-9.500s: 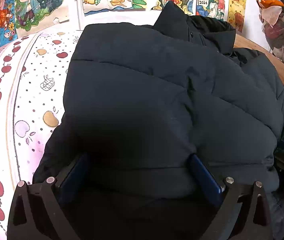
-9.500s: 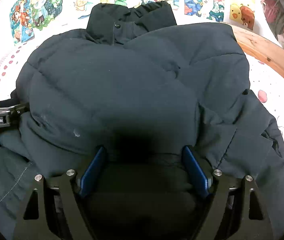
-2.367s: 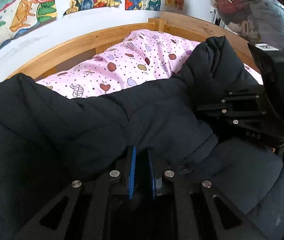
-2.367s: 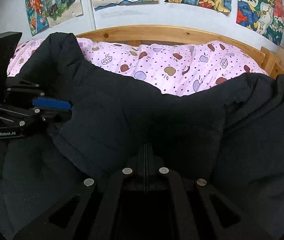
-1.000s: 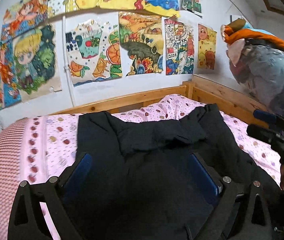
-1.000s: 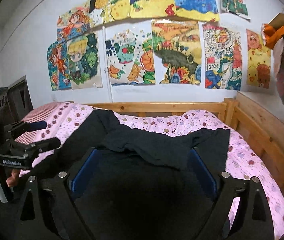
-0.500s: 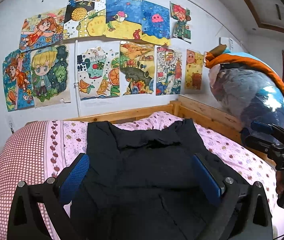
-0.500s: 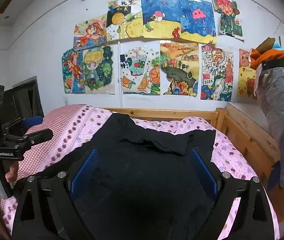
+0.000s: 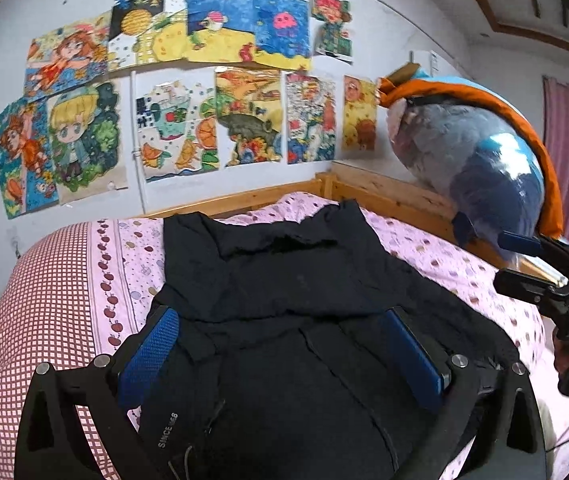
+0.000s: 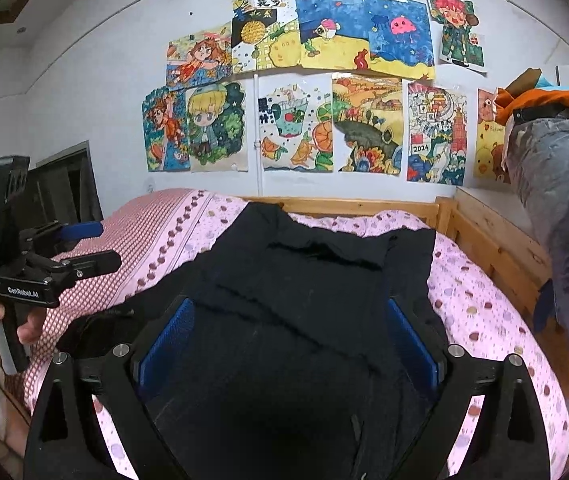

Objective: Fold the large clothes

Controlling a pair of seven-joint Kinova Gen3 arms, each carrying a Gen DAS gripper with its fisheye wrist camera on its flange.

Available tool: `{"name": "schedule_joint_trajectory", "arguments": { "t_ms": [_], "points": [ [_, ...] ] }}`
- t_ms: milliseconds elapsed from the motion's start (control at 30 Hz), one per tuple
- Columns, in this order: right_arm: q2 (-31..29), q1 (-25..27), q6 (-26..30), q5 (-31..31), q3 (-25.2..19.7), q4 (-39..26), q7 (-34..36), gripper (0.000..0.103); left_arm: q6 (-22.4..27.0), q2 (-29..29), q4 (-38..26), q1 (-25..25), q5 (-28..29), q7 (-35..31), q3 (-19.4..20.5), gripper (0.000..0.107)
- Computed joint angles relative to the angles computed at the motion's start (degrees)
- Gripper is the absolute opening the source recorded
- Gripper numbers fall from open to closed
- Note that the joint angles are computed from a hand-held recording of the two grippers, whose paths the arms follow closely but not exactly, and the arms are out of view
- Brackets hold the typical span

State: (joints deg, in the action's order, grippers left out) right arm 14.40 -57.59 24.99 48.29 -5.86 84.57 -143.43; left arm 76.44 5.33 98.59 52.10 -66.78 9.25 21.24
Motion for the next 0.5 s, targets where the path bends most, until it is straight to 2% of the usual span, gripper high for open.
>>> {"name": "schedule_joint_trajectory", "arguments": {
  "t_ms": [167, 500],
  "points": [
    [0.14, -0.95, 2.93, 0.08, -0.53, 1.13, -0.25, 0.093, -0.41, 0.24, 2.22, 1.02, 0.75, -1.91, 0.73, 0.102],
    [2.49, -2.84, 12.86, -0.99, -1.96, 0.70, -1.93, 0.093, -6.02, 0.50, 6.66, 0.86, 5.53, -5.34, 0.59, 0.102]
  ]
}}
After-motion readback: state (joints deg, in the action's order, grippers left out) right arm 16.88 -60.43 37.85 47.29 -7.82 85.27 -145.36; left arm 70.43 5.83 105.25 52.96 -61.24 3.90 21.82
